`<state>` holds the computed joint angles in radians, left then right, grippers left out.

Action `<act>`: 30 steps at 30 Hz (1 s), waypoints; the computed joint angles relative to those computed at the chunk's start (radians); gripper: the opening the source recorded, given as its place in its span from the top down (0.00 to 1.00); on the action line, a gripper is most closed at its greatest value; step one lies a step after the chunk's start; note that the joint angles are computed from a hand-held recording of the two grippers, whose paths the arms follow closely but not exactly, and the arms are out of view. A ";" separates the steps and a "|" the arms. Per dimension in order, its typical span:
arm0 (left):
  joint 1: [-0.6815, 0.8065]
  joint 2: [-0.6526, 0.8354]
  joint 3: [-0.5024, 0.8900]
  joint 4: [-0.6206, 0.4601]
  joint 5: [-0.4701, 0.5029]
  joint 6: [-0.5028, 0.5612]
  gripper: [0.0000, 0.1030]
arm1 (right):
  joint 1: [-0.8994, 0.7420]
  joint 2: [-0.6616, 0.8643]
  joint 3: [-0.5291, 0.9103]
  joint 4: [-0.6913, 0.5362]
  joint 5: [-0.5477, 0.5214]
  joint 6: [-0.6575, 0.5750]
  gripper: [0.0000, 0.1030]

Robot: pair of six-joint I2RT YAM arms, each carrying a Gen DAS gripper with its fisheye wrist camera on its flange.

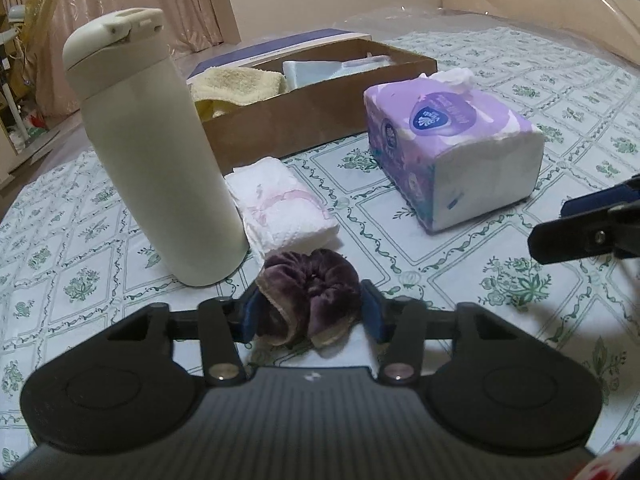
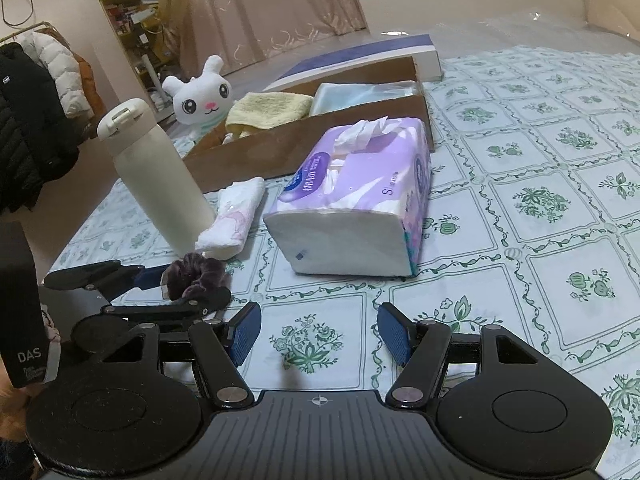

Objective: Organize soft objects
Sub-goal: 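Grasp the purple scrunchie with the left gripper while the right grasps the white towel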

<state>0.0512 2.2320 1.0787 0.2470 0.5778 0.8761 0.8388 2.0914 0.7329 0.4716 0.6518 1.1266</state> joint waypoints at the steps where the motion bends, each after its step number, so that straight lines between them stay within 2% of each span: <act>1: 0.003 0.000 0.002 -0.003 0.002 -0.001 0.63 | 0.000 0.001 0.001 0.003 0.001 -0.003 0.37; 7: 0.052 0.000 0.027 -0.034 0.015 -0.035 0.73 | 0.005 0.019 0.027 0.014 0.002 -0.038 0.37; 10: 0.092 -0.005 0.039 -0.035 0.023 -0.090 0.74 | 0.011 0.029 0.044 0.028 0.007 -0.070 0.37; 15: 0.152 0.011 0.120 -0.113 0.019 -0.207 0.74 | 0.003 0.067 0.113 0.049 -0.012 -0.182 0.37; 20: 0.177 0.046 0.216 -0.188 0.006 -0.279 0.74 | -0.021 0.141 0.272 0.006 -0.027 -0.340 0.38; 22: 0.175 0.058 0.243 -0.198 -0.005 -0.304 0.74 | -0.036 0.184 0.366 -0.047 -0.028 -0.403 0.38; 27: 0.173 0.087 0.307 -0.239 -0.007 -0.352 0.74 | -0.079 0.308 0.601 -0.221 -0.005 -0.479 0.38; 30: 0.171 0.103 0.334 -0.244 -0.012 -0.374 0.74 | -0.104 0.354 0.677 -0.260 -0.026 -0.499 0.38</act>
<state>0.2221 2.3349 1.4127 0.0032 0.5655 0.5024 0.7347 2.4459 1.4096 0.2118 0.6258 0.6274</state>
